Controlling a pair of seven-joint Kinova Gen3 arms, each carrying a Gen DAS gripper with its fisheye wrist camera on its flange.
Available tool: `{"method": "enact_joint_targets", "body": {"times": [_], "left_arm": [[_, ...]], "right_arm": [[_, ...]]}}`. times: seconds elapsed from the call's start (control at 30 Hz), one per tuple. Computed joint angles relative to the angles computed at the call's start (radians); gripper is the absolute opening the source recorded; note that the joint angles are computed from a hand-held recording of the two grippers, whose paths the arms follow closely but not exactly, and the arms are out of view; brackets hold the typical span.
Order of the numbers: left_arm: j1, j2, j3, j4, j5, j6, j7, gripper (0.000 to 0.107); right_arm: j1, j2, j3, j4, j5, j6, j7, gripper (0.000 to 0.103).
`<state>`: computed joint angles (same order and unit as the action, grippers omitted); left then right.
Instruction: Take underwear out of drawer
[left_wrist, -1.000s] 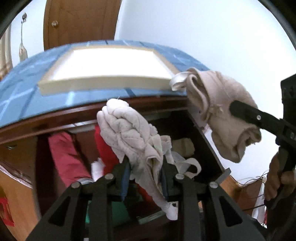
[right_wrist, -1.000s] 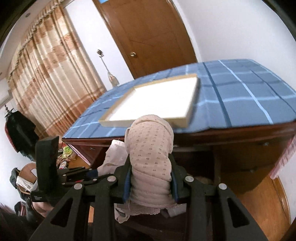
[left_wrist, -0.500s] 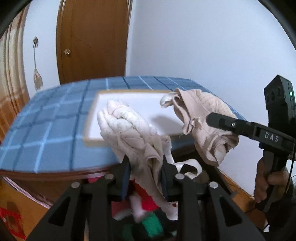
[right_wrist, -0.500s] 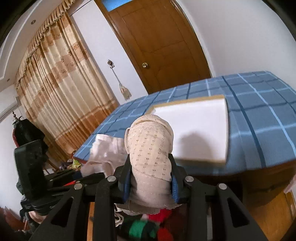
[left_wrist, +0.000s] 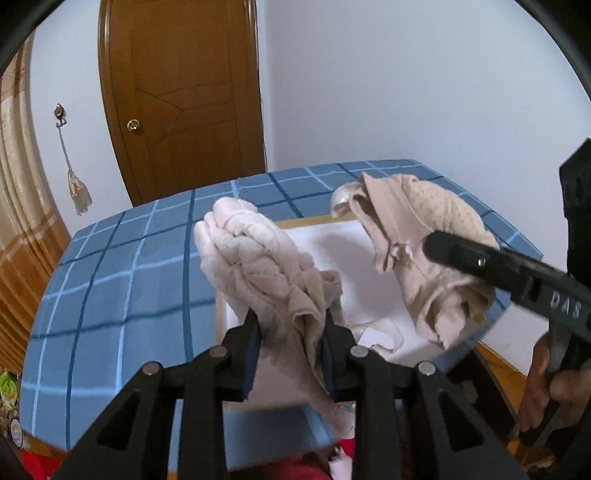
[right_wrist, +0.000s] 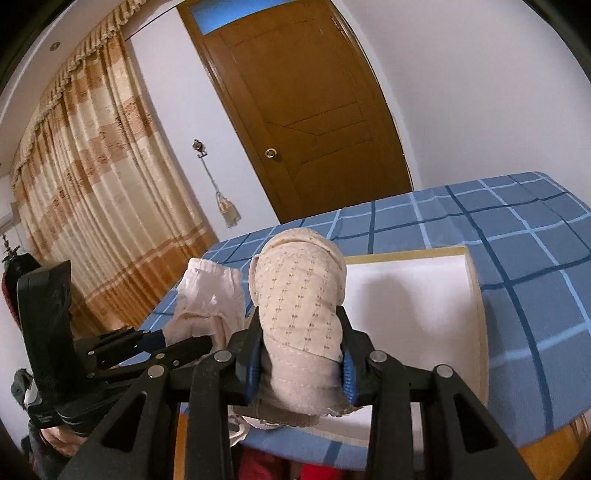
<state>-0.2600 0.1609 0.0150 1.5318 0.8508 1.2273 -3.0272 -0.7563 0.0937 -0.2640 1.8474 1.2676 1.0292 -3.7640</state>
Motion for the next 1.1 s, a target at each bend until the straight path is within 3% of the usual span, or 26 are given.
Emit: {"method": "enact_joint_targets", "body": {"times": [0.2,0.43,0.6,0.87,1.0,1.1], "left_arm": [[0.099,0.048,0.053,-0.051,-0.097,-0.144,0.046,0.026],[0.186,0.120,0.092,-0.128,-0.242,-0.261,0.212,0.026],[0.217,0.164,0.120,-0.162,-0.320,-0.303,0.286,0.026],[0.273,0.194,0.135,-0.150,-0.436,-0.407,0.372,0.027],[0.283,0.201,0.148,-0.140,-0.480,-0.443,0.384,0.033],[0.294,0.196,0.151,-0.125,-0.501,-0.475,0.402,0.047]], "right_arm": [[0.063,0.070,0.066,-0.057,-0.017,-0.076,0.042,0.037],[0.129,0.138,0.147,-0.138,-0.121,-0.173,0.166,0.037],[0.182,0.166,0.190,-0.182,-0.248,-0.278,0.301,0.037],[0.205,0.231,0.248,-0.259,-0.442,-0.315,0.473,0.037],[0.194,0.239,0.284,-0.261,-0.484,-0.338,0.497,0.037],[0.204,0.250,0.291,-0.274,-0.526,-0.351,0.549,0.038]]}}
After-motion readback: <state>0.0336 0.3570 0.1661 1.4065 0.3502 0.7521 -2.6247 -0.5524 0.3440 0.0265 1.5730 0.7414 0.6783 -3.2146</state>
